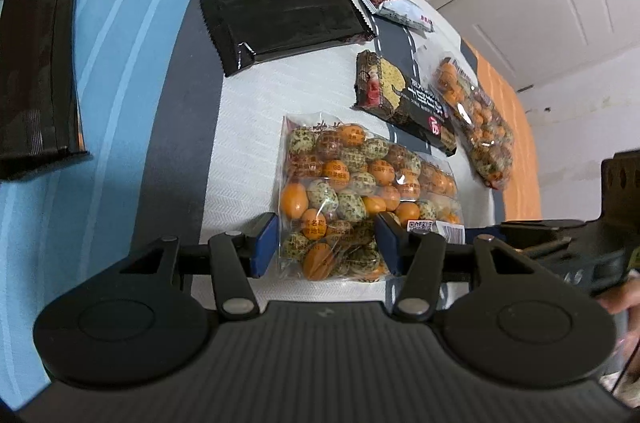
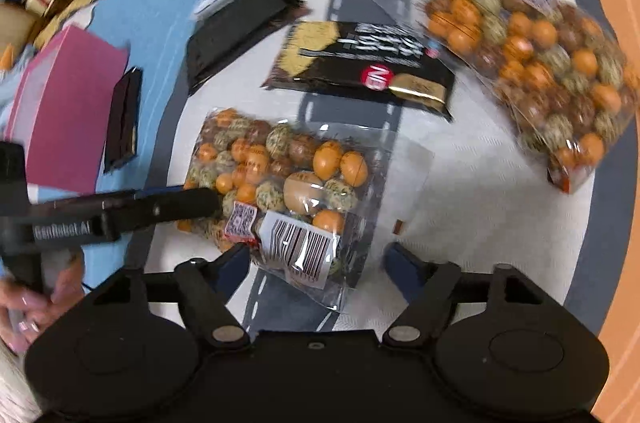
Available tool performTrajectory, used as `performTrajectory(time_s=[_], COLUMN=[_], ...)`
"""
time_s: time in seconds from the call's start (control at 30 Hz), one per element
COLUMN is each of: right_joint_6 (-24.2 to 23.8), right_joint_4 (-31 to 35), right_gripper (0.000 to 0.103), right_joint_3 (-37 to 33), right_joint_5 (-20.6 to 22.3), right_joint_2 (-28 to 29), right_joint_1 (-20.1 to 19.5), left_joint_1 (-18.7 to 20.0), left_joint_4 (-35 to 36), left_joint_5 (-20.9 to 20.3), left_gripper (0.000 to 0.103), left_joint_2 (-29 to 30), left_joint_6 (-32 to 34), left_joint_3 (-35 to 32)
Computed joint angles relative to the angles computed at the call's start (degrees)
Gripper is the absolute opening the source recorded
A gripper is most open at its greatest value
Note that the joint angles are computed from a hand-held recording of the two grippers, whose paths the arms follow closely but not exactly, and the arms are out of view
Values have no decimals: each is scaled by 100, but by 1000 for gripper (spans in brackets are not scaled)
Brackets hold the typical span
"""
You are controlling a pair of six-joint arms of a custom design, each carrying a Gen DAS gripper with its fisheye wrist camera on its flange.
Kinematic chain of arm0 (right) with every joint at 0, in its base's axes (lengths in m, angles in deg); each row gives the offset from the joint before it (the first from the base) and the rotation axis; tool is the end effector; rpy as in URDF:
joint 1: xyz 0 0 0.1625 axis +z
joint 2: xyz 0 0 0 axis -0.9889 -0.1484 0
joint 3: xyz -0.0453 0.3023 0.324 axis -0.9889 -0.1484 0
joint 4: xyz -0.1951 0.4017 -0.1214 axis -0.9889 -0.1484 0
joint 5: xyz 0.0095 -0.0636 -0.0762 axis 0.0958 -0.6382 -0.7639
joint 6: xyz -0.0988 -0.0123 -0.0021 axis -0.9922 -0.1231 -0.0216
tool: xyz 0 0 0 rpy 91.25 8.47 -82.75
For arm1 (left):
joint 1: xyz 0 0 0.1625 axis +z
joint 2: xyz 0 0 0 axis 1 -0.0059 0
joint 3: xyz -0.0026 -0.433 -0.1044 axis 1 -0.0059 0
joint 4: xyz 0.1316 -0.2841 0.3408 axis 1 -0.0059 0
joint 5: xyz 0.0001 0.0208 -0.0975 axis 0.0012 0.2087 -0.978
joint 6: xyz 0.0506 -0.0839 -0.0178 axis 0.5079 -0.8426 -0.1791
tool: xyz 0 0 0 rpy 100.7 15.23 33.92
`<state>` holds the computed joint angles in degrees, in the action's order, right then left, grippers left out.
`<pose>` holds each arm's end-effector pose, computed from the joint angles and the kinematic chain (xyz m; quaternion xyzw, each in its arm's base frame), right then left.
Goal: Organize snacks
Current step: 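Lift the nut bag with the left gripper toward the pink box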
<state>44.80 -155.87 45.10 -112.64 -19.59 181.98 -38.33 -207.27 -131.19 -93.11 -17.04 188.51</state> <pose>0.2080 -0.5835 0.1843 0.1227 -0.9760 0.0119 0.1794 -0.1893 -0.4988 0.2101 -0.0142 0.9841 -0.1632 0.0684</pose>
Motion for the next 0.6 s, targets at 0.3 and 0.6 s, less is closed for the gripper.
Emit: performTrajectory(time_s=[0.3, 0.6], right_joint_6=[-675, -1221], right_joint_4=[-98, -166], right_gripper=[55, 56], right_joint_3=[12, 126], right_joint_5=[-321, -404], right_joint_2=[174, 153], right_joint_1=[281, 396], left_joint_1=[-87, -481], left_joint_4=[48, 574], left_joint_5=[124, 592], left_gripper=[51, 51], left_joint_2=[44, -111], left_joint_6=[254, 430], left_joint_3=[-19, -70])
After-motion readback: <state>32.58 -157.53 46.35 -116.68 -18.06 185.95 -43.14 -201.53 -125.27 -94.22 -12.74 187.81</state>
